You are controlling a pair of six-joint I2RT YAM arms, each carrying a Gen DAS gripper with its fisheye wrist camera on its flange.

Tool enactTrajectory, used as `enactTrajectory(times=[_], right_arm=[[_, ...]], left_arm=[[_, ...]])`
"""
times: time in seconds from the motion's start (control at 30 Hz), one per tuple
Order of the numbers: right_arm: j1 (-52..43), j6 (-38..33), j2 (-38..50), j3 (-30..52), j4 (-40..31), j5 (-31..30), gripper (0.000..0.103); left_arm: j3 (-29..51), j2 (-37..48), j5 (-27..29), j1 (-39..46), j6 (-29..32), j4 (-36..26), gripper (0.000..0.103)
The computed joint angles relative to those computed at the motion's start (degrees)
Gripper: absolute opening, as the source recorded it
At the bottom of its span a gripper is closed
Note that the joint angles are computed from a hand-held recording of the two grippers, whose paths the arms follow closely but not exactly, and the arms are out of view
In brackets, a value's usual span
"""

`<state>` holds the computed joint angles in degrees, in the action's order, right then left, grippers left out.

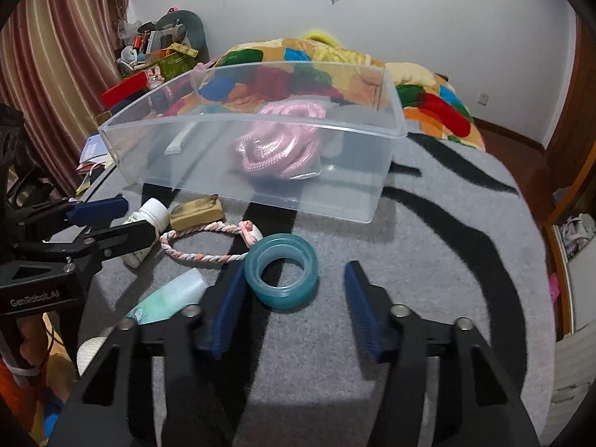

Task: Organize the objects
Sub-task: 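Grasp the white pill bottle with the left tool while the right grasps the teal tape, then lower the pill bottle and teal tape into the clear box and open both tools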

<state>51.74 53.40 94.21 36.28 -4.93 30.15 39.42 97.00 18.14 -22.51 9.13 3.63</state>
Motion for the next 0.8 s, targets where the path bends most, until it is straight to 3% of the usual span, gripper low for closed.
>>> enactTrajectory(times=[0.03, 0.1, 0.47, 0.8], right_arm=[[0.25, 0.08, 0.12, -0.14, 0.49, 0.07, 0.037], [1.17, 0.73, 0.27, 0.06, -0.05, 1.04, 0.036], [5.13, 4.13, -6.04, -0.38, -5.54, 7.11, 0.036], [3.57, -1.28, -12.76, 3.01, -8.81, 12.85, 0.036]], left_arm=[[-0.01, 0.27, 0.28, 0.12, -0.14, -0.05, 0.034], [-0.37, 0.37, 0.73, 0.57, -0.13, 0.37, 0.029], [-5.0, -7.27, 3.21, 3.56, 0.17, 2.8, 0.029], [-0.87, -13.02, 4.58, 5.33, -1.07, 0.13, 0.029]])
